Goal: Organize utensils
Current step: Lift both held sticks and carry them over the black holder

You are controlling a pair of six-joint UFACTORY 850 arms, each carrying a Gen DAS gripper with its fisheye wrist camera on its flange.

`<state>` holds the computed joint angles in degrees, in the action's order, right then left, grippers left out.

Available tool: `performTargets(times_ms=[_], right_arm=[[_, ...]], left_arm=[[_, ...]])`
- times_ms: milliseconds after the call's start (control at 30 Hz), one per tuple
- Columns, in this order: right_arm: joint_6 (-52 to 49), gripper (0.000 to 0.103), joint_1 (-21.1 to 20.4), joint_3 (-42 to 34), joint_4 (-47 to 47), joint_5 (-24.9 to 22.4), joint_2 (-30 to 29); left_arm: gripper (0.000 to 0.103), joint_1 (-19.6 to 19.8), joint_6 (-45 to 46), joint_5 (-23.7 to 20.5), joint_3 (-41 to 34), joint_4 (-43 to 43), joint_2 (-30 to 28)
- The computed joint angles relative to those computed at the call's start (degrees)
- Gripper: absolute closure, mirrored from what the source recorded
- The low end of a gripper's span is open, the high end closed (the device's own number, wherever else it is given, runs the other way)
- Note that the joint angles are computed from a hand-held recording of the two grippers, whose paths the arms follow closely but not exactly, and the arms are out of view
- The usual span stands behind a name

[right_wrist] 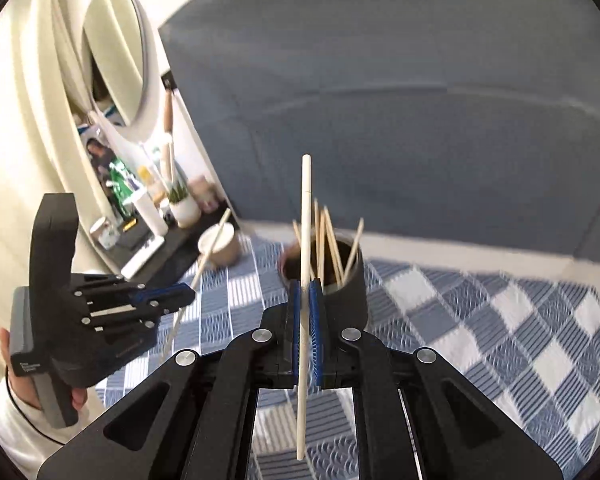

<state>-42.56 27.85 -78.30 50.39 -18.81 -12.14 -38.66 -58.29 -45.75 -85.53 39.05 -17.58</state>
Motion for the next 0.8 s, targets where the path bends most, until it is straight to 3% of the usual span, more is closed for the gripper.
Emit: performTargets(times_ms=[167,367,600,800], right_arm=[[-11.05,0.098,-0.41,-3.71,9.59,0.10,-1.73],[-33.13,0.098,-1.17,-7.27,30.16,-1.47,-4.46],[-40.73,0.098,-2.16,-12.50,39.28,-4.39,-9.90],[-43.85,0.098,-3.21,-17.00,44.57,-7.65,-15.38]], left_arm=[[0.098,2.38,3.79,3.20,-3.66,-2.33,-2.00],[0.098,4.95,8.10,9.17,-7.19,-4.75,-4.35],[0.098,7.73,11.23,15.87,-9.37,-7.89,-6.44],[0.098,10.36,13.93,25.02,-7.58,-10.34,-6.58]])
